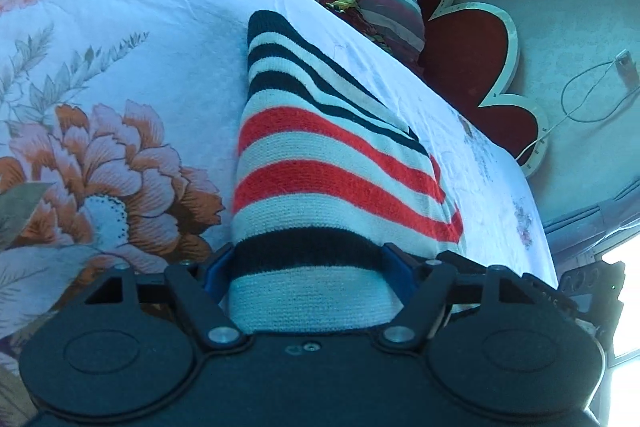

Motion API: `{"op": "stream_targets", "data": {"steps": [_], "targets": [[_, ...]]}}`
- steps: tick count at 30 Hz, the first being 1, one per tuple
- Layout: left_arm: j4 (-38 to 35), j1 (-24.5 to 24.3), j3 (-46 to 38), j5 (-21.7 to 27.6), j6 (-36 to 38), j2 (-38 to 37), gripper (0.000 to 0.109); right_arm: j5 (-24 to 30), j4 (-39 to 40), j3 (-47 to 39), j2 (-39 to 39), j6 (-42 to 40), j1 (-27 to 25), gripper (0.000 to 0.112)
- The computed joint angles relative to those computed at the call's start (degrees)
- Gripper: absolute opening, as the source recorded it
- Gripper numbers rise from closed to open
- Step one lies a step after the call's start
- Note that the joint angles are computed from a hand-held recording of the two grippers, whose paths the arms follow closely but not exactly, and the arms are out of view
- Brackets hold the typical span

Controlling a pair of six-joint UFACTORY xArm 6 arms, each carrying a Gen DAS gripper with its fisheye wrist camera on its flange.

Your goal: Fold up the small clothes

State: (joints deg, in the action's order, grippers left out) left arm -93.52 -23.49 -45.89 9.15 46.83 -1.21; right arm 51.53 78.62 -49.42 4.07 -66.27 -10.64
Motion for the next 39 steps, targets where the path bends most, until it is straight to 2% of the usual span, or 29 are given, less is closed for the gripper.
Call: {"op": "stream_targets", "data": {"steps": [1,2,4,6,9,12,14,20,24,29,31,34,39], "targets": [[-1.30,-0.20,-0.27,-0.27,1.53,0.20,0.073,-0.35,0.27,0.06,0.01,-0.50,0.32,0.076],[-2.19,-0.43,-0.49,-0.65,2.48,0.37,0.071,-1.79,0.41,0.32,-0.30,-0.72,1.00,0.068],[-2.28,-1.35,-0.70,-2.19,2.36,0.37,0.067,-0.25,0.59,0.38,-0.32,0.02,0.47,0.048],[-0.83,-2.51,-0.88,-3.93,1.33,0.12,0.061,-1.05,1.52,1.18,-1.18,-0.47,0.89,0.043],[0.48,-3.41,-1.55,-5.47,1.27,0.61,0.058,-2.90,3.35,1.78,-1.01,-1.43,1.96,0.042],[3.89,-3.83,-1.54,-6.51,-2.77,0.87,0.055,-4.76,3.98,3.20,-3.77,-0.27,2.95,0.038],[7.51,-4.66,-0.71,-8.09,-5.37,-0.07,0.050,-4.49,4.36,4.16,-5.70,-0.85,3.00,0.037],[11.26,-6.01,2.76,-10.14,-7.57,-5.08,0.049,-2.93,5.91,7.25,-11.92,0.17,3.50,0.037],[23.30,-4.76,9.11,-10.88,-17.65,-12.28,0.049,-3.74,7.30,9.26,-16.59,1.43,6.67,0.037],[40.69,1.97,18.20,-8.49,-31.29,-23.86,0.049,-8.78,10.55,9.40,-20.07,3.28,16.22,0.037],[43.81,6.11,20.87,-5.92,-32.21,-28.56,0.049,-11.69,12.70,9.07,-20.58,3.67,20.93,0.037],[42.97,13.49,23.54,-0.35,-27.47,-34.77,0.049,-19.14,17.69,6.69,-19.36,3.73,30.59,0.037],[35.59,30.55,23.15,12.91,-11.45,-38.85,0.049,-29.98,27.13,-1.65,-12.27,2.01,44.51,0.037]]}}
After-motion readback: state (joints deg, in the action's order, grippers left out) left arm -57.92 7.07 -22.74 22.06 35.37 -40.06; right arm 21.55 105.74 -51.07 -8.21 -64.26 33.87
